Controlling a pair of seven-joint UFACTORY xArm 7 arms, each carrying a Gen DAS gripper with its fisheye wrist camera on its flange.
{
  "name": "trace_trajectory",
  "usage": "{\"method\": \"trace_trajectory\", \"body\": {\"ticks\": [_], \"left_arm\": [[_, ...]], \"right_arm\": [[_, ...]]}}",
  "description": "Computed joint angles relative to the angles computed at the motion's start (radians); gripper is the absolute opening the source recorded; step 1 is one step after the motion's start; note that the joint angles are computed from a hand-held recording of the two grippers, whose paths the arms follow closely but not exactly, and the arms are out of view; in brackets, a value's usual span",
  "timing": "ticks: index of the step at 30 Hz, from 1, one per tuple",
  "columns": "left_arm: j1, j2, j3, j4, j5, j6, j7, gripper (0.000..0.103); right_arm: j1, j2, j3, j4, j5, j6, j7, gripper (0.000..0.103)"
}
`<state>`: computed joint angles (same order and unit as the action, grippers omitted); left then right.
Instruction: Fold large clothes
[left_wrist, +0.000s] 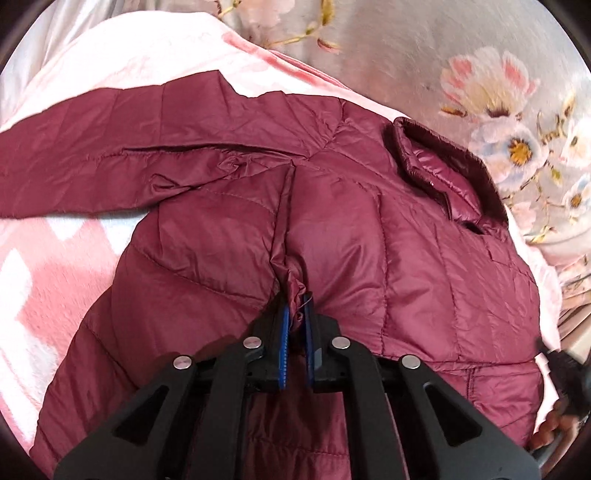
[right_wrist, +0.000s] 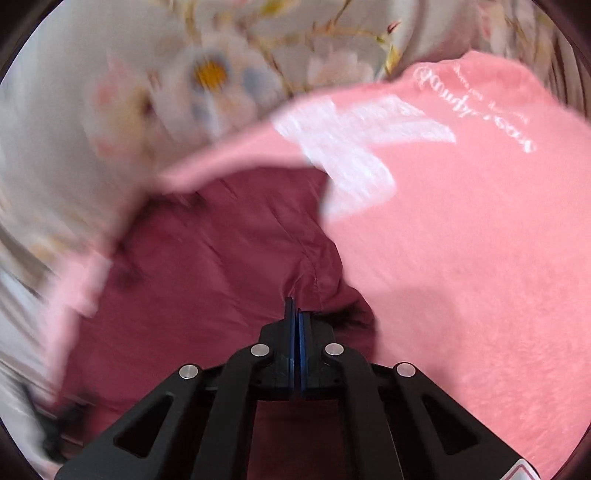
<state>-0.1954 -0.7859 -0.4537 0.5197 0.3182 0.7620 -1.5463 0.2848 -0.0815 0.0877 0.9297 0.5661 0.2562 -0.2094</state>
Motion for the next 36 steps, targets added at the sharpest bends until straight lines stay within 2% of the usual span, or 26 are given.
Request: {"method": "trace_trajectory", "body": {"ticks": [2,3,4,7,9,10,11,13,16,18,21,25,27,28,32,34,36], "left_arm": [[0.007,0.022,-0.012,0.024,0.012,0.032,0.011,0.007],[0.007,0.032,-0.016,0.034,0.017,0.046,0.015,0.007],[0.01,0.05,-0.024,0.052,0.026,0.07,0.021,0.007],[-0.006,0.082,-0.023,0.096,0.037,0.144,0.052,0.011],[-0.03,0.077,-0.025,0.132,0.032,0.237,0.074,0.023],[-0.034,0.062,-0.045,0.166,0.039,0.317,0.075,0.038],[-0.033,0.049,-0.062,0.188,0.054,0.362,0.067,0.049],[-0.023,0.026,-0.086,0.234,0.091,0.398,0.043,0.05],[-0.001,0.073,-0.087,0.312,0.127,0.332,0.047,0.053],[0.02,0.152,-0.104,0.363,0.152,0.303,0.058,0.054],[0.024,0.311,-0.112,0.415,0.186,0.275,0.064,0.054],[-0.018,0.411,-0.075,0.382,0.188,0.235,0.024,0.054],[-0.036,0.405,-0.068,0.335,0.226,0.186,-0.042,0.055],[-0.046,0.409,-0.067,0.336,0.243,0.194,-0.055,0.055],[-0.087,0.449,-0.052,0.362,0.291,0.246,-0.071,0.061],[-0.107,0.474,-0.04,0.387,0.305,0.276,-0.077,0.067],[-0.131,0.48,-0.021,0.386,0.314,0.283,-0.084,0.069]], "right_arm": [[0.044,0.019,-0.042,-0.002,-0.094,-0.011,0.084,0.0],[0.037,0.022,-0.038,0.005,-0.085,-0.004,0.063,0.0],[-0.013,0.028,0.008,0.012,-0.116,0.002,0.085,0.0],[-0.032,0.01,0.012,0.016,-0.173,0.046,0.107,0.004],[-0.044,-0.052,0.014,-0.019,-0.236,0.056,0.161,0.011],[-0.049,-0.107,0.024,-0.06,-0.276,0.028,0.196,0.012],[-0.058,-0.157,0.037,-0.098,-0.327,-0.01,0.224,0.013],[-0.023,-0.218,0.035,-0.139,-0.36,-0.055,0.214,0.013],[0.1,-0.224,0.008,-0.117,-0.333,-0.052,0.132,0.013],[0.144,-0.184,0.026,-0.083,-0.333,-0.048,0.105,0.013],[0.107,-0.09,0.121,-0.036,-0.467,-0.052,0.186,0.013],[0.076,0.0,0.162,-0.013,-0.626,-0.033,0.316,0.013],[0.102,0.016,0.14,-0.028,-0.596,-0.057,0.308,0.012],[0.111,0.011,0.131,-0.035,-0.57,-0.064,0.291,0.012],[0.096,0.007,0.143,-0.048,-0.681,-0.079,0.385,0.012],[0.092,0.01,0.147,-0.048,-0.728,-0.083,0.428,0.012],[0.1,0.015,0.137,-0.048,-0.713,-0.089,0.417,0.012]]}}
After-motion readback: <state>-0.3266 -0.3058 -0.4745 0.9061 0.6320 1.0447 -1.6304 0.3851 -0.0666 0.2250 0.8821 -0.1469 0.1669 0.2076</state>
